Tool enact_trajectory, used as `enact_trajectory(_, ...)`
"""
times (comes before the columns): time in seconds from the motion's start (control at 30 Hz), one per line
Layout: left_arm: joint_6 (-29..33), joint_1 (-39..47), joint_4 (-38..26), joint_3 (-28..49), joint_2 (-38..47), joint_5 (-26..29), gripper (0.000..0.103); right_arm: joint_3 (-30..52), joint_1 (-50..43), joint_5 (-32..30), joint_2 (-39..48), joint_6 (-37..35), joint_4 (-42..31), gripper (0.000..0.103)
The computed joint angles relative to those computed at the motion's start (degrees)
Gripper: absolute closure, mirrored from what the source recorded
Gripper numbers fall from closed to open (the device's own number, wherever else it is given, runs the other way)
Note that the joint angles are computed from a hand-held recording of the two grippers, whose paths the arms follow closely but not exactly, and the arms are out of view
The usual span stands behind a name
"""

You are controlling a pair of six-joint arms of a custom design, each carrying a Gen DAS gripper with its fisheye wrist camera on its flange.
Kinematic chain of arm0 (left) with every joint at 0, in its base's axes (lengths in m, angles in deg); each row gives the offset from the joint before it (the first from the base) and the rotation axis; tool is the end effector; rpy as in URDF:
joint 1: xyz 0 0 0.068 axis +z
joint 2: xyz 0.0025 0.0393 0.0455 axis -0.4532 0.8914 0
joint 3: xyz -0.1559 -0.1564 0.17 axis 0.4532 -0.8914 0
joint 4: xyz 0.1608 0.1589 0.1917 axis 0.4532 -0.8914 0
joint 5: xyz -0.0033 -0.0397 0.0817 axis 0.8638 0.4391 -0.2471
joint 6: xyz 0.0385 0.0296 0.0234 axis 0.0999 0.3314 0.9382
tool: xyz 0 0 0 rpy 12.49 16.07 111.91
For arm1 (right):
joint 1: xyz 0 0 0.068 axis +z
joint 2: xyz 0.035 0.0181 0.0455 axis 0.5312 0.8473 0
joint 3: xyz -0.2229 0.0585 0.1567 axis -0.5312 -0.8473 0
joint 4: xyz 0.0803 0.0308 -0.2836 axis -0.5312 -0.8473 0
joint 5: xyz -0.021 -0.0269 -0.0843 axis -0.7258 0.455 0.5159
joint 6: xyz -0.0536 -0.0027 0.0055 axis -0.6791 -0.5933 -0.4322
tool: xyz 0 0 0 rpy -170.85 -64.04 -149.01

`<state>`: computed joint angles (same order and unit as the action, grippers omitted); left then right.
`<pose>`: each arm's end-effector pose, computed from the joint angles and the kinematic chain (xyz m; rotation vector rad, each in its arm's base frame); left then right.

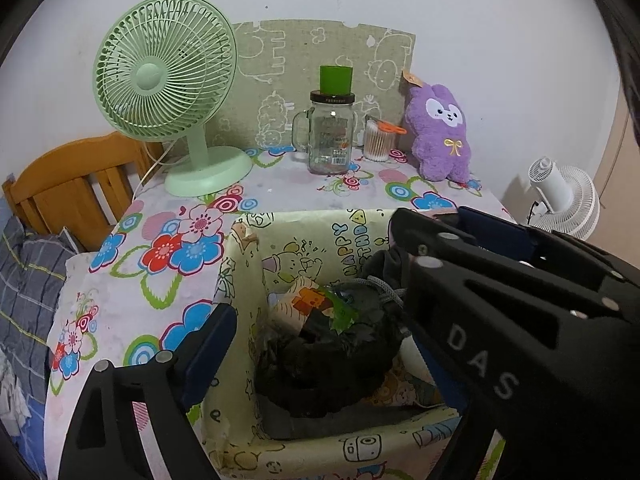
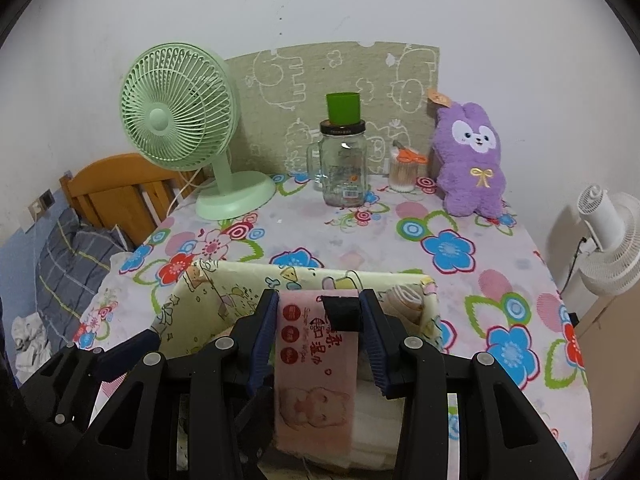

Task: Organize soft objects
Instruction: 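Open the left tool releasing the black bag into the box while the right tool lowers the pink pack in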

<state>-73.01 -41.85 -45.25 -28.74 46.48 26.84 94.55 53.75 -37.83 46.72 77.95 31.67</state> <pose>0.3037 -0.0887 0.1468 0.5768 2.2786 -0.3095 0.2915 0.1014 0.1579 0.3021 2.2136 0.0232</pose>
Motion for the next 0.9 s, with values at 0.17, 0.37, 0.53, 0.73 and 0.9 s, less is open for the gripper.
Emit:
enact_trajectory(0.17,-0.38,-0.17,0.71,0.44,0.85,-0.84,0.013,0.38,-1.35,-3.73,1.45,-1.43,2.5,0.058)
enact_trajectory(0.37,-0.27,-0.55,0.91,0.48,1.18,-1.5,0.012,-0.27,-2.43,-6.25,0.62,-1.46,2.14,0.034)
enact_trajectory(0.53,-0.88,-0.63,0.4,-0.3,-0.37,-2.16,0.012,-0.75,-1.42,-5.0,-1.15,-1.52,0.07,0.029)
enact_trajectory(0.73,-1.71,-0.15,-0.15,-2.42,-3.89,-1.21,0.008,-2.54,0.36,-2.4,-5.51,-0.61,-3.17,0.023)
enact_trajectory(0.9,-1.79,0.1,-0.62,-5.55,-8.8,-0.91,0.004,-2.64,3.36,2.28,-8.51,1.36,-9.3,0.02)
